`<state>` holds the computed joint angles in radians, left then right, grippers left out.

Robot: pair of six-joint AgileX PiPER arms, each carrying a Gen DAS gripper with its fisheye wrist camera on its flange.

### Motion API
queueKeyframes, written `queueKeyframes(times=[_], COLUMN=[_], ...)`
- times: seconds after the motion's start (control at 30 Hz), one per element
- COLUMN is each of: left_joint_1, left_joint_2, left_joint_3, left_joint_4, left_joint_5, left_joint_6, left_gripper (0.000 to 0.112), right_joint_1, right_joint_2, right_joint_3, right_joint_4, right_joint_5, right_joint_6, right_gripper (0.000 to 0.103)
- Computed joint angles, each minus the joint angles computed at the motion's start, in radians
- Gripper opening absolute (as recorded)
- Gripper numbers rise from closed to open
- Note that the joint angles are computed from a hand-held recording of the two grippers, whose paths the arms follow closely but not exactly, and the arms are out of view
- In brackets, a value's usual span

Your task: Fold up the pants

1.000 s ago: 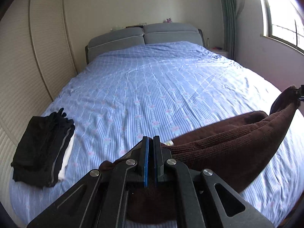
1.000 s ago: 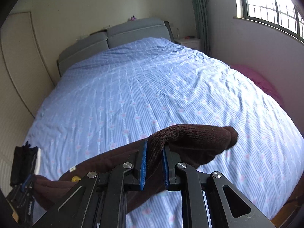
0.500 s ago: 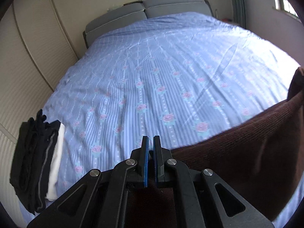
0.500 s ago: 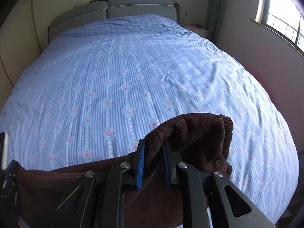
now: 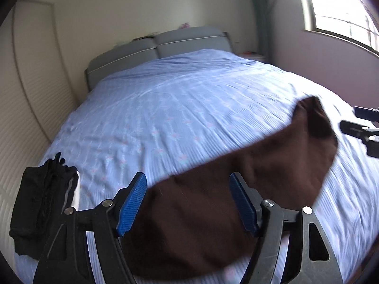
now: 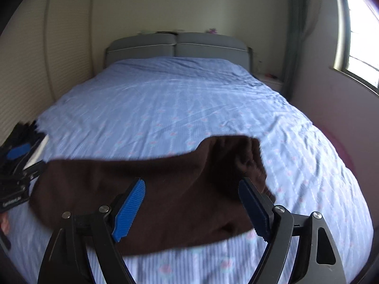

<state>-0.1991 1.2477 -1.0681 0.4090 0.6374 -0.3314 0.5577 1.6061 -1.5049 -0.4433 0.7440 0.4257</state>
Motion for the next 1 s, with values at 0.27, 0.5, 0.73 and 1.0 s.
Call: queueKeyframes(times=[0.27,0.5,0.73,1.0], left_joint_1=[-0.206,-0.211,-0.091,0.018], left_joint_2=[-0.121,0.083,0.196,0.319], left_joint_3=[0.244,0.15,0.058,-0.091], left_joint_4=[0.15,0.116,-0.095,-0.225], left_joint_5=[-0.032,-0.089,-0.124,-0.089], left_joint_6=[-0.115,-0.052,0.082,0.145], left_gripper=[0.072,0.052,0.008,0.009], right_joint_1=[0.101,0.061,-0.01,-0.053], right_joint_2=[-0.149,-0.125,-0.044,0.054], right_joint_3=[0.368,0.41,0.358,0.248], right_joint_4=[0.045,0.252,0.456,0.651], right_joint_5=[-0.112,-0.189,-0.189,-0.185], right_joint_6=[0.031,-0.138,-0.324,-0.542], right_gripper=[0.082,0.081,0.079,0.075])
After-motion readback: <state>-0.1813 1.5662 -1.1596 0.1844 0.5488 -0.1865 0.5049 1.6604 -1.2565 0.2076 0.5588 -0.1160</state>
